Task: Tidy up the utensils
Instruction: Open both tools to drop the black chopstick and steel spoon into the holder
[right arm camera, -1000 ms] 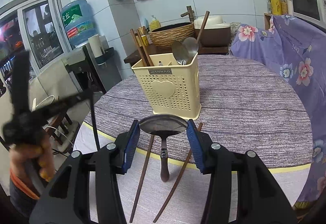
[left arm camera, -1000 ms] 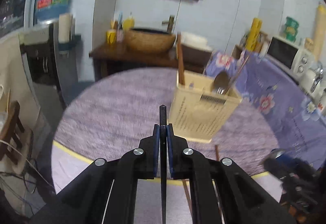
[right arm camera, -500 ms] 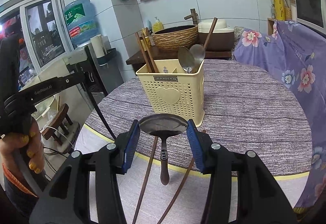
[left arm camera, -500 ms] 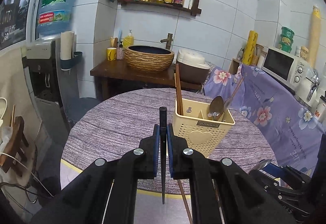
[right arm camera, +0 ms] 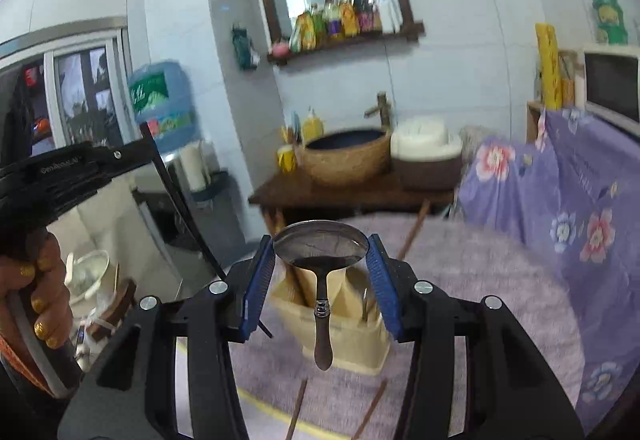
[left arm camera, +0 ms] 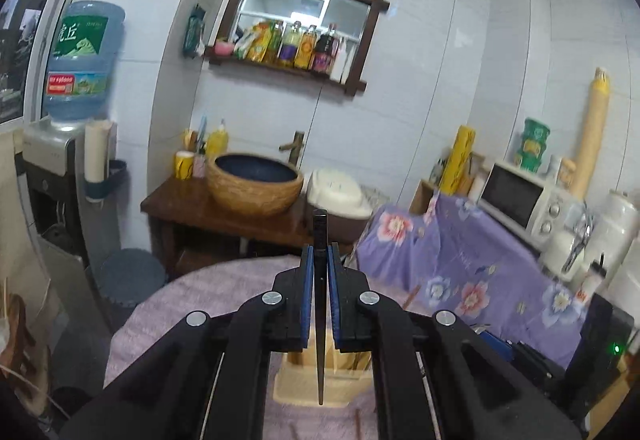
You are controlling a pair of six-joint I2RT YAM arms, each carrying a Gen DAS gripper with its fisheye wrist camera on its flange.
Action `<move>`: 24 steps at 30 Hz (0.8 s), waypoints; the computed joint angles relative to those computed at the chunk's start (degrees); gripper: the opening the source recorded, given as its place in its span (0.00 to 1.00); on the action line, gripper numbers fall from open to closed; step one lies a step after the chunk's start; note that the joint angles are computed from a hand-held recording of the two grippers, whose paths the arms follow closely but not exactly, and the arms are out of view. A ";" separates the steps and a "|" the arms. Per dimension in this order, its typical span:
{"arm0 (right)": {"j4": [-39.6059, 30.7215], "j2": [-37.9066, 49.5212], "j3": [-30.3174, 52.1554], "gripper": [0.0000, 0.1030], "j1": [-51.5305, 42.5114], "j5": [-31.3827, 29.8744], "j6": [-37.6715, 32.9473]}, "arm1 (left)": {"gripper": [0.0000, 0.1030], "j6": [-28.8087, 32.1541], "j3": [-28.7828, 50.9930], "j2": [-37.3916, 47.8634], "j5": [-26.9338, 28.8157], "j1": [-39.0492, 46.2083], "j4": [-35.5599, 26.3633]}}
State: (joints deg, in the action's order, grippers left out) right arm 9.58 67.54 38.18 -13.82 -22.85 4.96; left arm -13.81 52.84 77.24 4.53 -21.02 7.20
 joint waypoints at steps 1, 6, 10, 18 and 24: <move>0.81 0.93 1.40 0.46 0.38 0.83 0.23 | 0.08 0.09 1.85 1.54 -1.39 -0.68 0.40; 7.07 8.82 4.67 0.46 3.29 7.13 0.31 | 0.08 0.65 7.65 10.66 -5.90 -3.36 4.52; 11.91 16.00 4.09 0.46 4.96 10.44 -0.31 | 0.08 1.33 6.23 16.23 -8.12 -4.43 9.20; 22.00 26.37 0.78 0.46 7.67 16.38 -2.64 | 0.08 0.40 2.11 23.90 -6.98 -4.07 14.88; 26.48 30.39 -0.54 0.46 8.51 18.32 -3.44 | 0.08 0.02 1.91 27.65 -6.56 -3.99 15.64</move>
